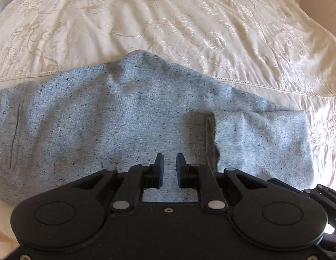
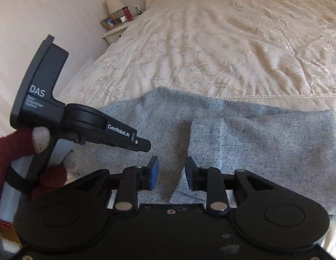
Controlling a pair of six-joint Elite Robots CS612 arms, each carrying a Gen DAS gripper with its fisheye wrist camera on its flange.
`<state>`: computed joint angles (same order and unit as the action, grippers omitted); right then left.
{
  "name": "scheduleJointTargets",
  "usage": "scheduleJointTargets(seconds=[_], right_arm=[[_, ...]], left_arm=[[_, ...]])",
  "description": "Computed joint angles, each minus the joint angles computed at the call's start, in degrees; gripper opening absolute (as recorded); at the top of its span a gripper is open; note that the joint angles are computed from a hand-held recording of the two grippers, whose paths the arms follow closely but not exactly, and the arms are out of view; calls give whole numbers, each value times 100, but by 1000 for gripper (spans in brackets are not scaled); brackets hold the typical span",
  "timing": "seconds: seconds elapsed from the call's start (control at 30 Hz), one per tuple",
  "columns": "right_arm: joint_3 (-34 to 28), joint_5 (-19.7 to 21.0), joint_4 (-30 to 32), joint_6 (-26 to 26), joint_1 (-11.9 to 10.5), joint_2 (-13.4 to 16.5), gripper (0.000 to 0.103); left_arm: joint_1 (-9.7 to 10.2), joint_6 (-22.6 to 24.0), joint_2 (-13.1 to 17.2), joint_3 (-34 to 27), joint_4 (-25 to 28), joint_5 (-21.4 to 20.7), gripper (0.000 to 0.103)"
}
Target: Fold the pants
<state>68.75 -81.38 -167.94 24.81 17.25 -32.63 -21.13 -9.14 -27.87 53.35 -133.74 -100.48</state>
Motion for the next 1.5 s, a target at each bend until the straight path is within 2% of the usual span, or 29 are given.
scheduleJointTargets(seconds=[0.07, 0.13, 0.23, 0.33, 0.37, 0.47, 0.53, 0.67, 0.8, 0.9, 1.0, 1.1, 1.13, 1.2, 1.27, 1.4, 1.5], right_arm=[[231, -271, -156, 197, -20, -144, 29], [504, -742, -225, 524, -50, -313, 29], [809, -1395, 89, 1116, -166, -494, 28], [1055, -1583, 408, 1393, -298, -587, 18], [1096, -1562, 549, 1427, -328, -601, 13], [1241, -1149, 922, 1520, -433, -610, 9], [1327, -905, 1088, 1419, -466, -641, 7], [1474, -688, 839, 1260, -508, -747, 8], [1361, -669, 358, 806, -574, -742, 12], [971, -383, 349, 457, -680, -526, 12], [535, -286, 552, 70, -738, -254, 12], [198, -164, 892, -12, -785, -45, 12], [74, -193, 1093, -63, -787, 23, 12], [-88, -223, 1451, -170, -791, 104, 11], [-166, -214, 1609, -188, -792, 154, 11], [78, -90, 1370, -113, -773, 11, 12], [256, -1, 1172, -88, -722, -110, 12]], left_arm=[[-33, 43, 33, -77, -22, -174, 21], [-89, 156, 51, -122, -114, -328, 21], [-202, 442, 65, -158, -179, -493, 21], [-302, 748, 89, -183, 44, -544, 21], [-329, 863, 89, -168, 173, -519, 22], [-410, 1098, 44, -10, 565, -107, 22], [-416, 1070, -3, 150, 591, 68, 22], [-376, 560, -123, 300, 411, 173, 22], [-377, 135, -186, 338, -175, 401, 22], [-390, -209, 10, -26, -119, 416, 22], [-460, -216, 300, -479, 11, 676, 23], [-535, -225, 675, -1106, 601, 1114, 24], [-536, -274, 772, -1275, 767, 1164, 27], [-534, -377, 884, -1468, 958, 1138, 28], [-515, -433, 816, -1379, 901, 1094, 28], [-460, -599, 361, -606, 281, 1158, 28], [-355, -947, 21, 5, -15, 1173, 28]])
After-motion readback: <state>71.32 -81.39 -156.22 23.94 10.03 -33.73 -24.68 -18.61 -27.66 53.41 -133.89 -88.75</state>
